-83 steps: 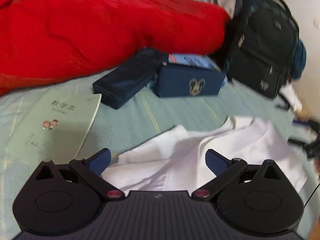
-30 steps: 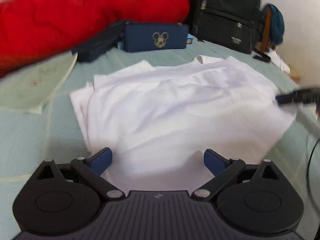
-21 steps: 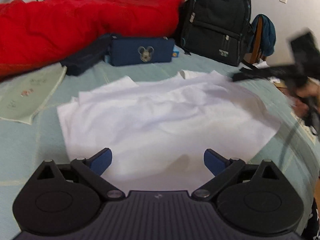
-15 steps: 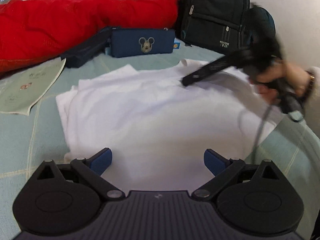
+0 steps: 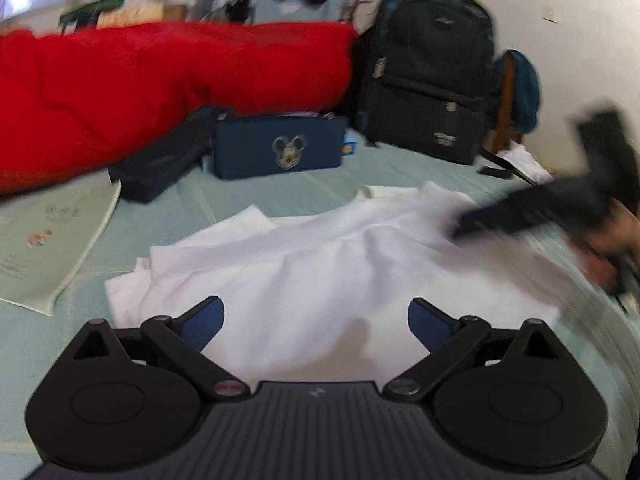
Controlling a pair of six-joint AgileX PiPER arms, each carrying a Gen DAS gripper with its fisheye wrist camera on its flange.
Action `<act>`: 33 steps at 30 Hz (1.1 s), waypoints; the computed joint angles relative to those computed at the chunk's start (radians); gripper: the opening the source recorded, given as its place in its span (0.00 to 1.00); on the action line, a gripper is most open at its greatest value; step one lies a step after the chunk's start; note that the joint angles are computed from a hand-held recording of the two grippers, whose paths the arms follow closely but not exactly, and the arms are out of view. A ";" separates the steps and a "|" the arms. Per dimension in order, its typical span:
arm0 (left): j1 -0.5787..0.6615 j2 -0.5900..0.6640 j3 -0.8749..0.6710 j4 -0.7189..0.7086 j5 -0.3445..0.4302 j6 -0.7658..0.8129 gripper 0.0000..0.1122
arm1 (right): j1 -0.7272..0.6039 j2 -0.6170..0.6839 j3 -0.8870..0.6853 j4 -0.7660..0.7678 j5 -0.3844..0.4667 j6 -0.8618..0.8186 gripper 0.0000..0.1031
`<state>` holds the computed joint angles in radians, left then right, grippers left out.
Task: Fold clothes
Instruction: 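Lift both open grippers above the folded shirt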
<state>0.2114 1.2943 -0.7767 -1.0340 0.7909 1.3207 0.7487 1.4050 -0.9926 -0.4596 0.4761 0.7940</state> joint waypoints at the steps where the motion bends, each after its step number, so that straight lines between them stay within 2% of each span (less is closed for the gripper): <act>1: -0.022 0.037 -0.008 0.002 -0.055 -0.017 0.87 | 0.006 -0.030 0.052 -0.045 -0.009 0.041 0.51; 3: -0.042 0.085 -0.005 0.057 -0.161 -0.102 0.85 | -0.009 -0.101 0.188 -0.130 -0.068 0.157 0.52; 4: -0.024 0.097 0.003 0.057 -0.174 -0.099 0.86 | -0.028 -0.152 0.273 -0.170 -0.130 0.217 0.50; 6: 0.041 0.062 0.027 0.053 -0.127 -0.039 0.86 | -0.022 -0.223 0.354 -0.280 -0.167 0.342 0.49; 7: 0.048 0.040 0.030 0.092 -0.125 -0.061 0.86 | -0.013 -0.256 0.383 -0.337 -0.172 0.406 0.49; 9: 0.037 -0.010 0.028 0.182 -0.132 -0.142 0.86 | 0.031 -0.265 0.355 -0.346 -0.099 0.427 0.51; 10: 0.025 -0.026 0.020 0.214 -0.135 -0.170 0.86 | 0.055 -0.256 0.331 -0.371 -0.067 0.445 0.56; 11: 0.013 -0.038 0.017 0.217 -0.140 -0.171 0.86 | 0.078 -0.245 0.308 -0.412 -0.043 0.471 0.61; 13: -0.005 -0.040 0.020 0.157 -0.153 -0.116 0.86 | 0.110 -0.207 0.271 -0.521 -0.009 0.554 0.64; 16: -0.011 0.007 0.018 0.143 -0.154 -0.127 0.86 | 0.100 -0.145 0.239 -0.518 -0.006 0.539 0.64; 18: 0.027 0.036 0.031 0.108 -0.133 -0.084 0.86 | 0.072 -0.127 0.263 -0.484 -0.026 0.518 0.64; 20: 0.069 0.042 0.019 0.101 -0.076 -0.060 0.86 | 0.058 -0.177 0.344 -0.573 -0.077 0.611 0.64; 22: 0.073 0.024 -0.017 0.162 -0.030 -0.134 0.86 | 0.094 -0.218 0.351 -0.561 -0.018 0.631 0.65; 25: 0.084 0.008 -0.045 0.159 0.050 -0.159 0.86 | 0.149 -0.263 0.340 -0.526 0.033 0.620 0.76; 27: 0.070 -0.028 -0.008 0.157 0.032 -0.115 0.86 | 0.204 -0.273 0.338 -0.540 0.071 0.633 0.76; 30: 0.026 -0.088 0.081 0.192 -0.097 -0.105 0.86 | 0.236 -0.268 0.356 -0.513 0.094 0.614 0.76; 31: 0.034 -0.091 0.092 0.203 -0.100 -0.110 0.86 | 0.234 -0.270 0.366 -0.488 0.104 0.610 0.76; 33: 0.079 -0.113 0.089 0.205 -0.045 -0.100 0.86 | 0.242 -0.312 0.388 -0.456 0.126 0.617 0.76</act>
<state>0.2899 1.1816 -0.6873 -0.8286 0.7459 1.2207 0.9905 1.0933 -0.6043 -0.9160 0.6023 1.4109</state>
